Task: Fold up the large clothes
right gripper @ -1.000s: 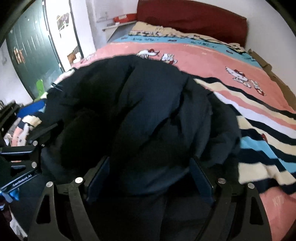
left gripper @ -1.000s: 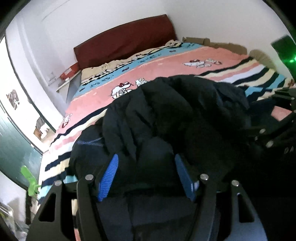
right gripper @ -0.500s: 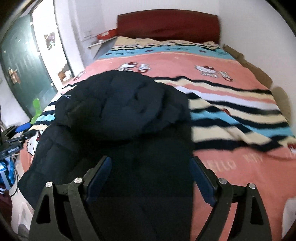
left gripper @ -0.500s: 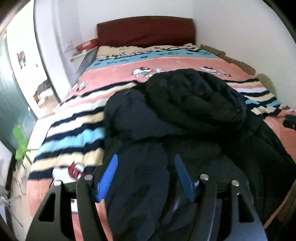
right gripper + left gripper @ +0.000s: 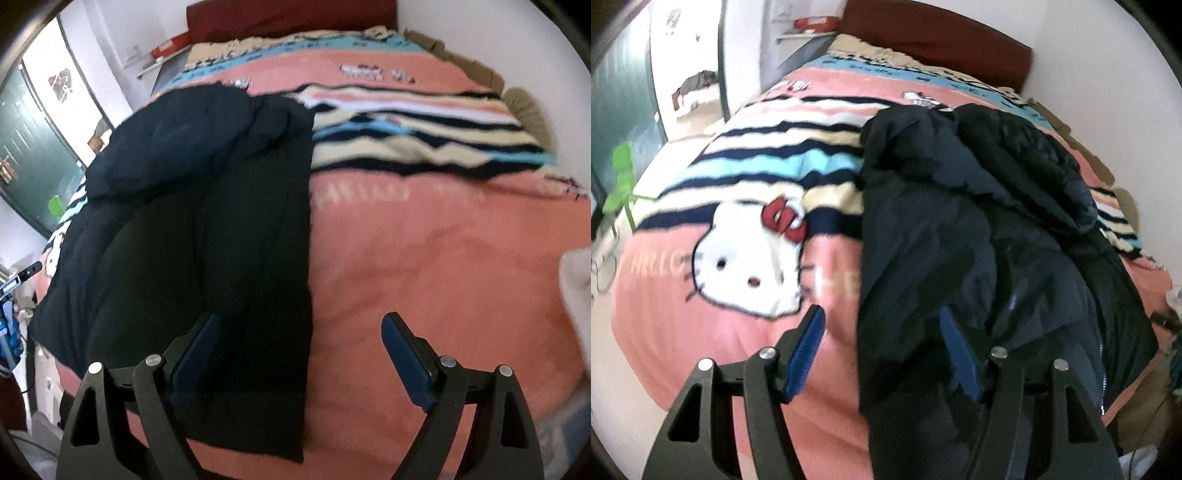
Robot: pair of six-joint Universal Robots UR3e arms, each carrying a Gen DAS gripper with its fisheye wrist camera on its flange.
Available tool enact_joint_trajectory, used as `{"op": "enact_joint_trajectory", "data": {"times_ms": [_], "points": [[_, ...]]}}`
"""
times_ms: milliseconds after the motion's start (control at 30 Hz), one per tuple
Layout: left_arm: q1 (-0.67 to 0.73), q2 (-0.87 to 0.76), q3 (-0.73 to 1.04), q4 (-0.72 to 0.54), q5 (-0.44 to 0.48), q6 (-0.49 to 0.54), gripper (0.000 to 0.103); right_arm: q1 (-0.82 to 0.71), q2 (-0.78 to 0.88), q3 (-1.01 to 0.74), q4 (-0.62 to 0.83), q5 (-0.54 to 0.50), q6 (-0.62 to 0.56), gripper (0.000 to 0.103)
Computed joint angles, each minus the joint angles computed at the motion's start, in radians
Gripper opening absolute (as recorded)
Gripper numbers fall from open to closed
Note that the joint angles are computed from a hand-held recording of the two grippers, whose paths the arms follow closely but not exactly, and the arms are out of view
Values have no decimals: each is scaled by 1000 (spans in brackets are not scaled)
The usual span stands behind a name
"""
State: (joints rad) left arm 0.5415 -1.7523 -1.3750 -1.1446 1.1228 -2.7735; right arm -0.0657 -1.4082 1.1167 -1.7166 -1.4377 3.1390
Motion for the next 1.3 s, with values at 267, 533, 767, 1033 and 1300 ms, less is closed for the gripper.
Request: {"op": "enact_joint_trajectory", "data": {"times_ms": [267, 533, 767, 1033, 1300], "points": [[99, 64, -146, -74, -109, 46, 63, -28, -50, 191, -56, 119, 19, 89], [211, 97, -274, -267, -286, 112, 63, -19, -14, 163, 3, 170, -17, 89], [285, 130, -303, -540, -418, 292, 64, -36, -29, 246, -22, 300, -6, 89], [288, 126, -268, -689, -482, 399, 64, -82, -90, 320, -32, 401, -20, 64], [319, 104, -303, -784, -498, 466, 64, -80, -64, 328, -32, 412, 21, 67]]}}
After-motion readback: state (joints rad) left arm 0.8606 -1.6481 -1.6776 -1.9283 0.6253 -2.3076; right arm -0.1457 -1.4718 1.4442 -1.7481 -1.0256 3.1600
